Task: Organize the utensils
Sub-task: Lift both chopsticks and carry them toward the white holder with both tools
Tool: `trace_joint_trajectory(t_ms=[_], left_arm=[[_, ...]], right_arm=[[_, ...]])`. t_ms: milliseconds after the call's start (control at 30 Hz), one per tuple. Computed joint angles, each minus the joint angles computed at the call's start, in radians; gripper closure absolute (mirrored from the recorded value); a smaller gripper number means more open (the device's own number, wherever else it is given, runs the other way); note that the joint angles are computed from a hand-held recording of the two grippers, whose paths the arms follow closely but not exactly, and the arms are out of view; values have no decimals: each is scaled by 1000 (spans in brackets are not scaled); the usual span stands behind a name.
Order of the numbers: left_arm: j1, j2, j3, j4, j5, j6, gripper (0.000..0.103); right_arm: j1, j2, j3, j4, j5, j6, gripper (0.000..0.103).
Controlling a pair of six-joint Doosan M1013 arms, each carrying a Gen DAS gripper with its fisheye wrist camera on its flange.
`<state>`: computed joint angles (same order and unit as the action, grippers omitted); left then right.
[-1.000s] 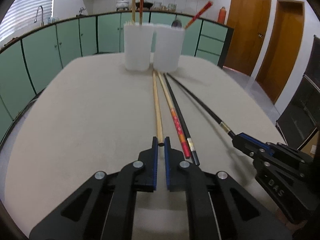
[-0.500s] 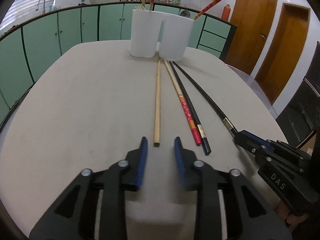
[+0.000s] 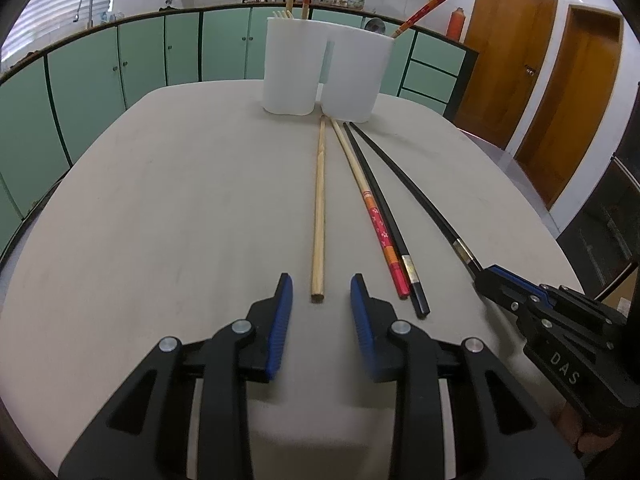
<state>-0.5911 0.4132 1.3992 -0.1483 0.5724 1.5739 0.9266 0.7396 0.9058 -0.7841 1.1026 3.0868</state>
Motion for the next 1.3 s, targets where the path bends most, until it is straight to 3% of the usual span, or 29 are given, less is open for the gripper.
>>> trace_joint_trajectory(t_ms=[133, 200, 433, 867, 1033, 1300], left_arm=[[-2, 7, -13, 17, 17, -21, 83], [-2, 15, -27, 11, 36, -21, 97], [-3, 2, -14, 23, 28, -24, 97], [-7, -87, -17, 72, -160, -4, 97], [-3, -81, -77, 17, -165, 58, 97], [5, -39, -191, -62, -104, 136, 97]], right_arm=[[-1, 1, -1, 4, -2, -1, 97], [-1, 1, -2, 4, -1, -1, 97], [1, 1, -7, -3, 13, 0, 97], [13, -53, -27, -188, 72, -34, 97], [-7, -67, -75, -149, 65, -115, 97], [-48, -45, -204, -61, 67, -315, 97]])
